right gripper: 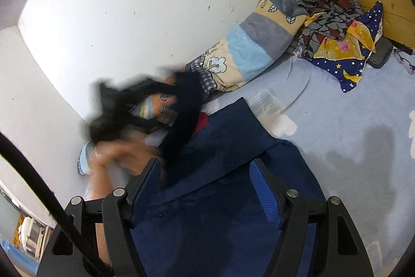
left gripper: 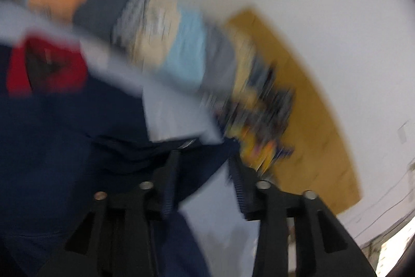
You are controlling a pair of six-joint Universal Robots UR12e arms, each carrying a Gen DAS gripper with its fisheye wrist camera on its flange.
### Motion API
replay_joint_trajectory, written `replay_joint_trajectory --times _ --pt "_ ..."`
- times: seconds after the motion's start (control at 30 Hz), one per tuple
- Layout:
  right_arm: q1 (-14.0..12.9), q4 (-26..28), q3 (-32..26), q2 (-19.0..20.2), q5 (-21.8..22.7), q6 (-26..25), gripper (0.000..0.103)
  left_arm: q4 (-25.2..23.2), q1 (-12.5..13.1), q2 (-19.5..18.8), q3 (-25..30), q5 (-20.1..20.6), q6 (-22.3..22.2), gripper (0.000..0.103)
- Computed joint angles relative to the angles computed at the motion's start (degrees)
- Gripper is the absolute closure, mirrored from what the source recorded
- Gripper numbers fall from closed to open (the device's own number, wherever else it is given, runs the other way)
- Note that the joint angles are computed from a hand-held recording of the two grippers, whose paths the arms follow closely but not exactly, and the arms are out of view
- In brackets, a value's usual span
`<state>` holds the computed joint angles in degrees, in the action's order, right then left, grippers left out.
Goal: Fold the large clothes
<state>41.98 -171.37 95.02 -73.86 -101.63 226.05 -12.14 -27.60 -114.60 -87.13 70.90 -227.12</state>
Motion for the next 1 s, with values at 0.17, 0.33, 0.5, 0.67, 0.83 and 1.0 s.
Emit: replay_joint_trajectory --times 0.17,0.33,0.5,0.67,0.83,1.0 --pt "0.0 0.03 0.25 -0.37 -1.55 -0.85 0.027 -3.7 0.46 -0.74 -2.73 -4.32 -1.31 0.043" --pt "-0.32 0.36 0.96 -1.01 -4.24 1.31 0.027 -2.49 3.47 5.24 -9.09 3.13 6.06 0.028" --pt "-0.64 3.76 0.39 -0.76 -6.31 2.79 0.027 -16.87 5.71 12.0 -14.56 24.26 12.87 0.025" --pt "-1.18 9.69 -1.49 0.69 -4.78 3.28 0.027 -27.27 9.39 16.59 -19.63 26.14 14.16 0.044" --pt "-1.85 14.58 -5.01 4.14 -3.21 -0.11 0.027 -20.3 7.83 21.87 -24.32 31.6 13.22 0.028" --pt "-3.6 19.82 -9.29 8.95 4.4 -3.29 0.038 -21.39 6.64 24.21 -27.65 34.21 11.9 0.027"
